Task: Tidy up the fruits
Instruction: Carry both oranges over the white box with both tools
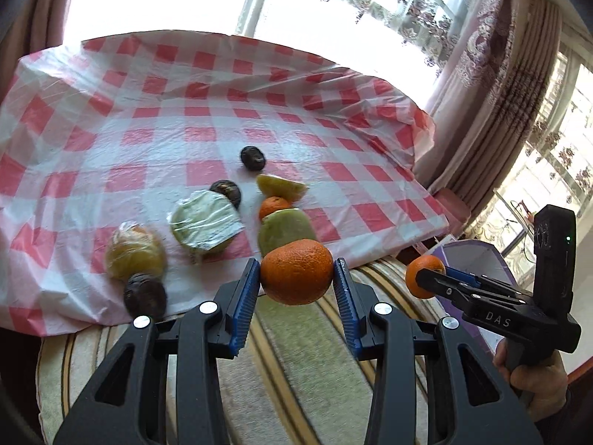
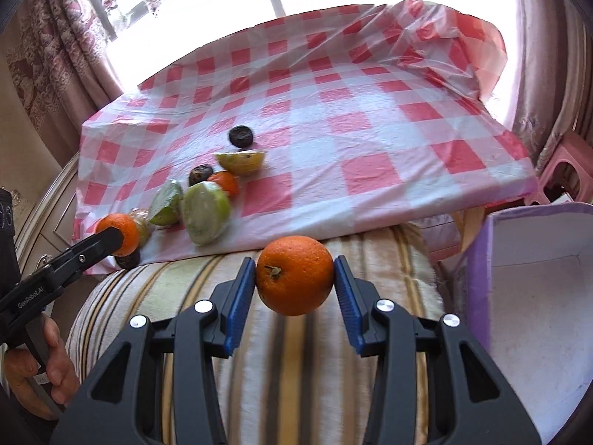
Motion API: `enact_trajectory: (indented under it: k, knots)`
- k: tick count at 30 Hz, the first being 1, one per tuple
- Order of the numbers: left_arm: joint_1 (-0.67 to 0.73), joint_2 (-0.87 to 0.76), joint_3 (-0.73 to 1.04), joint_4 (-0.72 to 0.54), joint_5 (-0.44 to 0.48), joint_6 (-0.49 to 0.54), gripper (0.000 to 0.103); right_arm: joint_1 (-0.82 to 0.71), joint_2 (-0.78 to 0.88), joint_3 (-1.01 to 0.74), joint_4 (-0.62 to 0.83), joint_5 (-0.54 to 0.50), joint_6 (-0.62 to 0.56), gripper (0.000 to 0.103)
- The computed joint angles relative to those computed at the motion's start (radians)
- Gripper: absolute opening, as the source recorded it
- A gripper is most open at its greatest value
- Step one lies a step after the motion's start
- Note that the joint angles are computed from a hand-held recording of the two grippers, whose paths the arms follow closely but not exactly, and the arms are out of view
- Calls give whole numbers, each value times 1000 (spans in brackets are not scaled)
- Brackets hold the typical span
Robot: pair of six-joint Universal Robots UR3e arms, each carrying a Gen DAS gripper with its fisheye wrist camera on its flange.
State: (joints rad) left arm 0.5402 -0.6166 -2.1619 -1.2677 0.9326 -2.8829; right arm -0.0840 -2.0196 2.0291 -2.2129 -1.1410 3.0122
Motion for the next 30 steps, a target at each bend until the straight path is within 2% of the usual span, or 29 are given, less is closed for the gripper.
enact_trajectory:
  k: [3, 5, 8, 12, 15, 21, 26, 30]
  knots:
    - [-314, -272, 40, 333, 139, -146, 38, -197, -96, 40, 92, 24, -98, 44]
    - [-516, -464, 122, 479, 257, -235, 38, -332, -145, 65, 150, 39, -170, 44]
    - [-698, -673, 251, 568, 339, -267, 38, -508, -184, 98, 215, 51, -282, 44]
    - [-878, -907, 446, 602, 414, -264, 38, -694, -207, 145, 269, 27, -404, 44]
    - [-978, -1070, 615, 574, 436, -225, 39, -808, -213, 195, 258, 5, -486, 44]
    - [-1142, -1460, 1110, 316, 510, -96, 39, -878, -138, 234, 173, -28, -532, 44]
    - [-1192, -1762, 1540, 47, 559, -53, 39, -749, -14, 202, 40, -93, -463, 44]
    - [-1189, -1896, 1736, -104, 595, -69, 39, -653, 110, 147, -6, -172, -412, 44]
